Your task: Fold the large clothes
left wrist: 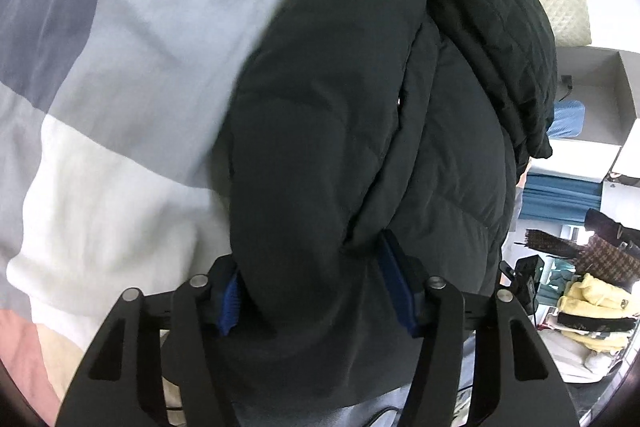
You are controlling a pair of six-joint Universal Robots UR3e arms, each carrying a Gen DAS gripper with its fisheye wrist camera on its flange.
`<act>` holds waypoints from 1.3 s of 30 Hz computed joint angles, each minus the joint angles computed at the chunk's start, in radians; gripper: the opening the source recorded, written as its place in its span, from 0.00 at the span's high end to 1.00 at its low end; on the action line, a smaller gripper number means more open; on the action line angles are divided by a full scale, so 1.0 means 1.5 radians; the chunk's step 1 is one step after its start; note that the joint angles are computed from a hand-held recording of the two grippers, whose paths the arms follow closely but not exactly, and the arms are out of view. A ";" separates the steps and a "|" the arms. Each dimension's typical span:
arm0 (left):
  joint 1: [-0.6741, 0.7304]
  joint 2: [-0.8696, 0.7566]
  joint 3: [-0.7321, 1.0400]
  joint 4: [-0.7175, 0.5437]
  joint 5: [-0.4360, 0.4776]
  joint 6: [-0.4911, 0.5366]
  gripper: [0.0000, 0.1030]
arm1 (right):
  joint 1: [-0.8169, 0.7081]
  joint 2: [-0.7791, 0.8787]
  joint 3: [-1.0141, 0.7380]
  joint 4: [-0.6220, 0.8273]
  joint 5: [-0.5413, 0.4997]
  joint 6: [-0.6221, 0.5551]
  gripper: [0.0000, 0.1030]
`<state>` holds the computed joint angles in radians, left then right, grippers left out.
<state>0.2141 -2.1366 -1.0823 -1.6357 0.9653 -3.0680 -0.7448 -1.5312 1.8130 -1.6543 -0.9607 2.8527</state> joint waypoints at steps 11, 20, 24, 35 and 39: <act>-0.044 -0.042 0.068 0.000 -0.031 0.009 0.59 | 0.035 -0.023 -0.092 0.227 0.110 -0.286 0.02; -0.083 -0.001 0.043 0.074 -0.046 0.033 0.79 | -0.009 -0.070 -0.061 0.176 0.120 -0.258 0.86; -0.087 0.060 -0.082 0.264 -0.084 -0.085 0.86 | -0.056 -0.136 -0.014 0.190 0.173 -0.293 0.91; 0.007 0.216 -0.126 0.206 -0.162 -0.078 0.92 | -0.165 -0.243 -0.181 0.497 0.294 -0.445 0.95; 0.089 0.301 -0.158 0.116 -0.243 -0.008 0.94 | -0.258 -0.222 -0.365 0.813 0.321 -0.645 0.96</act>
<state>0.3469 -1.6852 -1.3197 -1.4623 0.6015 -3.0794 -1.1325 -1.8643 1.2648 -0.4343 -0.4791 1.8846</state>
